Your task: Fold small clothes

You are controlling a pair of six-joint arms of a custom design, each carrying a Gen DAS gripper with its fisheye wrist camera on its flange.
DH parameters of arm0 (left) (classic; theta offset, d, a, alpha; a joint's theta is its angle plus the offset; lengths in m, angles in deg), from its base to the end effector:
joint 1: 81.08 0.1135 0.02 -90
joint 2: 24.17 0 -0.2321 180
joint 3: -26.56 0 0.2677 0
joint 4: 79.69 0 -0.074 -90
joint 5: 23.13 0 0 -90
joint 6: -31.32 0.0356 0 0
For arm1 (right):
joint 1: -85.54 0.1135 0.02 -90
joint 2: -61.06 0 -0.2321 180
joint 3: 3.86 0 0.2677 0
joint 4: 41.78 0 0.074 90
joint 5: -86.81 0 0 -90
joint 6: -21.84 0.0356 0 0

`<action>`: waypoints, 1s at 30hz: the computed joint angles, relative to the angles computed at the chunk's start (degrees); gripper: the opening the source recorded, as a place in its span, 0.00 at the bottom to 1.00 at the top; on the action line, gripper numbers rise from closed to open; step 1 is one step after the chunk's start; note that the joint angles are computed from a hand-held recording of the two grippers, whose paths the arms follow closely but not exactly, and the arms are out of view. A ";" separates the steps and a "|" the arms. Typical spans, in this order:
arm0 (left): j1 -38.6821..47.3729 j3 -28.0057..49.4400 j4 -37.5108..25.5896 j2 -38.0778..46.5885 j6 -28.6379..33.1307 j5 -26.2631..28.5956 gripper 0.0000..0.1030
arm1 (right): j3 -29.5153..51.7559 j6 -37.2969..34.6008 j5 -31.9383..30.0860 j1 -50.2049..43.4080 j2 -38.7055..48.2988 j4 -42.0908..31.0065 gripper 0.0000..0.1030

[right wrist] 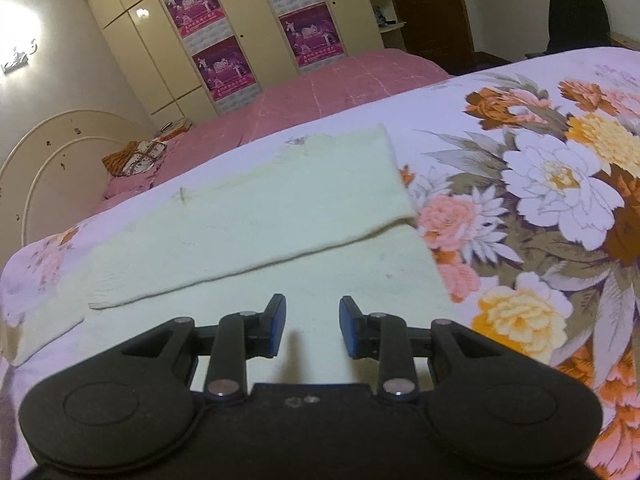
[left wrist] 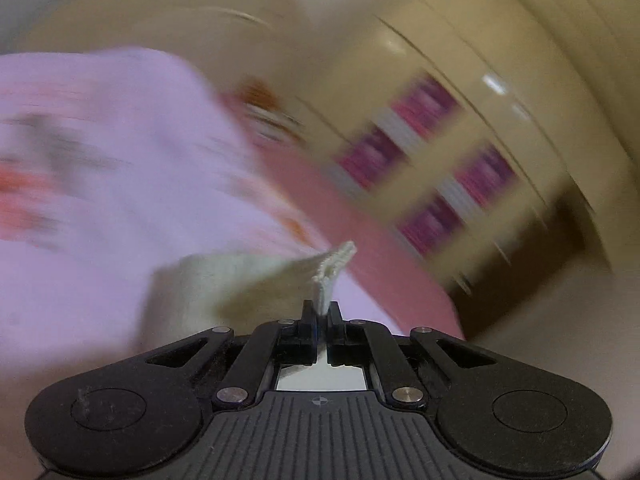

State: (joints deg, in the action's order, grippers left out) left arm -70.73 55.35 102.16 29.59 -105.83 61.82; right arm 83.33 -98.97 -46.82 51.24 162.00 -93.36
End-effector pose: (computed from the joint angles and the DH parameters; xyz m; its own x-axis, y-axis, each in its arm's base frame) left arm 0.2219 0.0437 0.1447 -0.0731 -0.7557 -0.6508 -0.4591 0.6048 -0.6507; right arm 0.3160 -0.1858 0.1871 -0.7318 0.0504 -0.6796 -0.2385 0.9152 0.3247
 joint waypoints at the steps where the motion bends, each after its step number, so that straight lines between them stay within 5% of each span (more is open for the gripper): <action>1: -4.28 3.24 2.13 5.02 0.98 -1.41 0.04 | 0.58 -0.21 -0.23 -0.41 0.59 -0.11 0.29; 9: -28.95 34.10 2.75 41.76 6.12 -11.05 0.04 | 9.69 0.45 -3.40 -5.12 8.26 -2.75 0.30; 19: -39.91 63.67 -19.93 61.31 8.31 -11.91 0.05 | 23.04 4.26 -6.67 -9.21 18.84 -7.41 0.33; 21: -41.32 62.68 -20.33 59.97 10.46 -14.56 0.16 | 25.68 4.67 -7.64 -9.30 20.68 -9.43 0.35; 23: -42.19 55.64 -16.41 54.01 11.48 -18.41 0.39 | 28.14 4.88 -9.13 -8.90 22.33 -11.81 0.35; 30: -41.80 28.43 -27.35 25.40 -0.79 -33.63 0.41 | 34.55 5.37 -15.19 -0.25 27.57 -21.49 0.46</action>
State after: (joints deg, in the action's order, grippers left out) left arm -112.53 83.78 74.81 54.99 -106.62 28.19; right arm 117.87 -93.60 -62.01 50.99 189.58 -114.84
